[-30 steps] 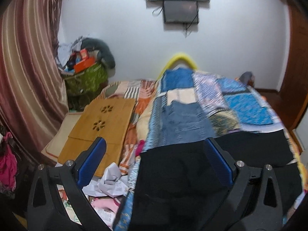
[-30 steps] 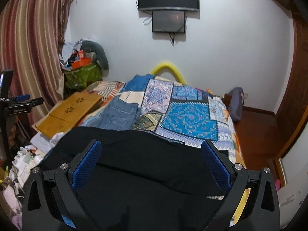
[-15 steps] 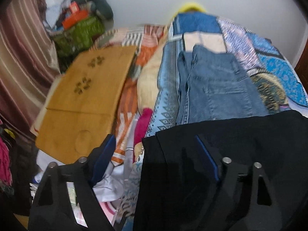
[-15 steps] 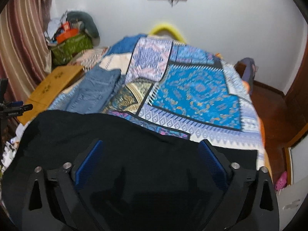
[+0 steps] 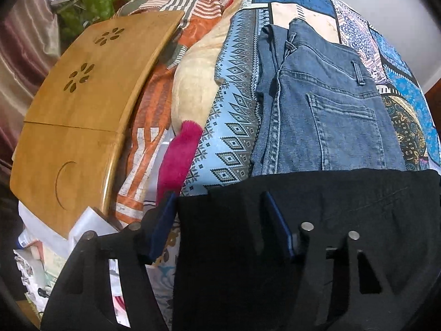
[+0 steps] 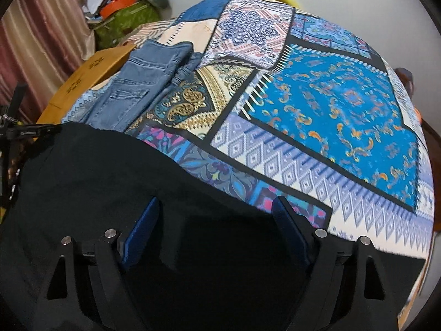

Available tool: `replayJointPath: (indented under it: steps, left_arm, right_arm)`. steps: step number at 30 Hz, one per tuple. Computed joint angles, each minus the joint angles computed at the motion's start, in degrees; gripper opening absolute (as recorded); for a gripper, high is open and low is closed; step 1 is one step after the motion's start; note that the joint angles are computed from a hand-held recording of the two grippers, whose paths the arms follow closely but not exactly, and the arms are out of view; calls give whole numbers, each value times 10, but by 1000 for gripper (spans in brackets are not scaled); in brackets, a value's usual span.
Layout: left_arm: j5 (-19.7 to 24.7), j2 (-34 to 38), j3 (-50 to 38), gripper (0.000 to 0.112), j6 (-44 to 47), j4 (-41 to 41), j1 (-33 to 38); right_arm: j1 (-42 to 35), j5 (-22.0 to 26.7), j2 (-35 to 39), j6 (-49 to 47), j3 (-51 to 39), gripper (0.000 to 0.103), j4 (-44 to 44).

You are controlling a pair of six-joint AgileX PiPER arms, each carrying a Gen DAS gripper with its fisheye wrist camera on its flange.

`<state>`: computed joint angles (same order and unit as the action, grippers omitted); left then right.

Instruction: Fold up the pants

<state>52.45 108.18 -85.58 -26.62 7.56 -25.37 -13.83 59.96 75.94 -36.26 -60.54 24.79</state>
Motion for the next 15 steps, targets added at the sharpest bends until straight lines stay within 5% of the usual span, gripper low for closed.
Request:
replayJointPath:
  steps: [5,9,15]
  left_arm:
    - [30,-5,-15,24,-5,40,-24]
    - [57,-22,-15,10,-13,67,-44]
    - [73,-51,-18,2,-25,104,-56]
  right_arm:
    - [-20,38,-2,-27,1,46,39]
    - [-1,28,-25,-13,14,12,30]
    - [47,-29,-59,30,30,7,-21]
